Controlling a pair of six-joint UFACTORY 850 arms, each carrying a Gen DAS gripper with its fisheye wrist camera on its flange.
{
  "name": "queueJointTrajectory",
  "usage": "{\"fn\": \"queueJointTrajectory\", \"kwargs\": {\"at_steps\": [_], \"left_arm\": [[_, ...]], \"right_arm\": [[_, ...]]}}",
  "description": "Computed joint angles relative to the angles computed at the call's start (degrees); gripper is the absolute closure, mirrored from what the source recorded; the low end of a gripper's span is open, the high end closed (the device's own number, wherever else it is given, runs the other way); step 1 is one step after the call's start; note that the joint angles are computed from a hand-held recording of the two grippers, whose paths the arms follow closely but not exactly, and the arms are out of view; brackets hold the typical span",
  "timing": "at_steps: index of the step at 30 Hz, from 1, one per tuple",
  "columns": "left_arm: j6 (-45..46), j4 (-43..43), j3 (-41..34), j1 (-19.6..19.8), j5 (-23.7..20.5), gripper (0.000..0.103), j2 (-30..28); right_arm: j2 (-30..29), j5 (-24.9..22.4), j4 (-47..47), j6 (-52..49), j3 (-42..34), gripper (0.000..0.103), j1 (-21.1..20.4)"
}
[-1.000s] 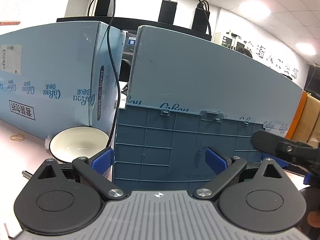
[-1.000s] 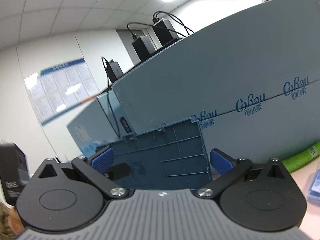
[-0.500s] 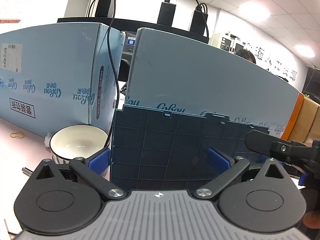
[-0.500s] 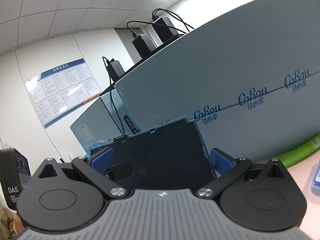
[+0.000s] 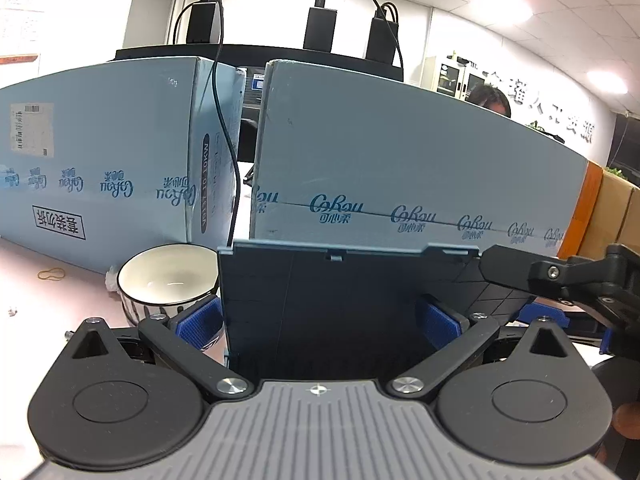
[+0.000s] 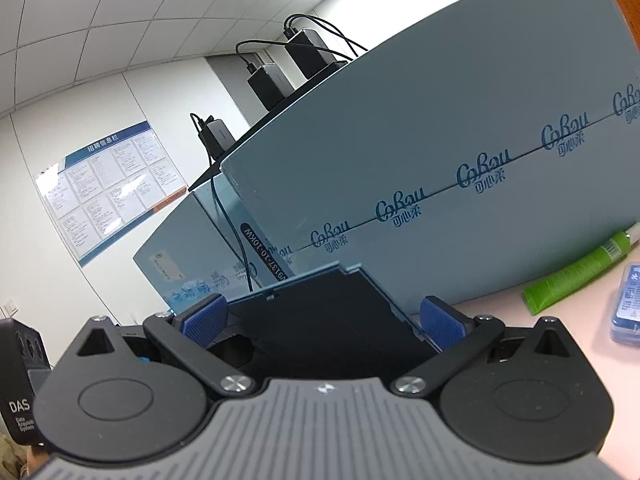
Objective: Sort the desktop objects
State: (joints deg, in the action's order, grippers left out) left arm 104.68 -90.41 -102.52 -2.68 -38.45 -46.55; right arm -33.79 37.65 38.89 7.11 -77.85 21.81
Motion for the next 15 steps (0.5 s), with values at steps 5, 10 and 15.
{"fn": "queueJointTrajectory", "kwargs": {"at_steps": [5,10,15], "left_arm": [[0.4,0.3,1.5,0.1,0.5,0.001,1.1],[2.1,-0.5,3.4,0.4,0.6,0.001,2.3],[1.4,0.3,4.4,0.4,1.2,0.001,3.1]], "right_arm": [[0.6,-0.5,3.7,-4.7,0.5,0.0,1.1],[0.7,0.0,6.4,-7.9,0.8,0.0,2.1],[-0.4,-0.5,19.4,-21.0,-2.1,0.0,3.0]]}}
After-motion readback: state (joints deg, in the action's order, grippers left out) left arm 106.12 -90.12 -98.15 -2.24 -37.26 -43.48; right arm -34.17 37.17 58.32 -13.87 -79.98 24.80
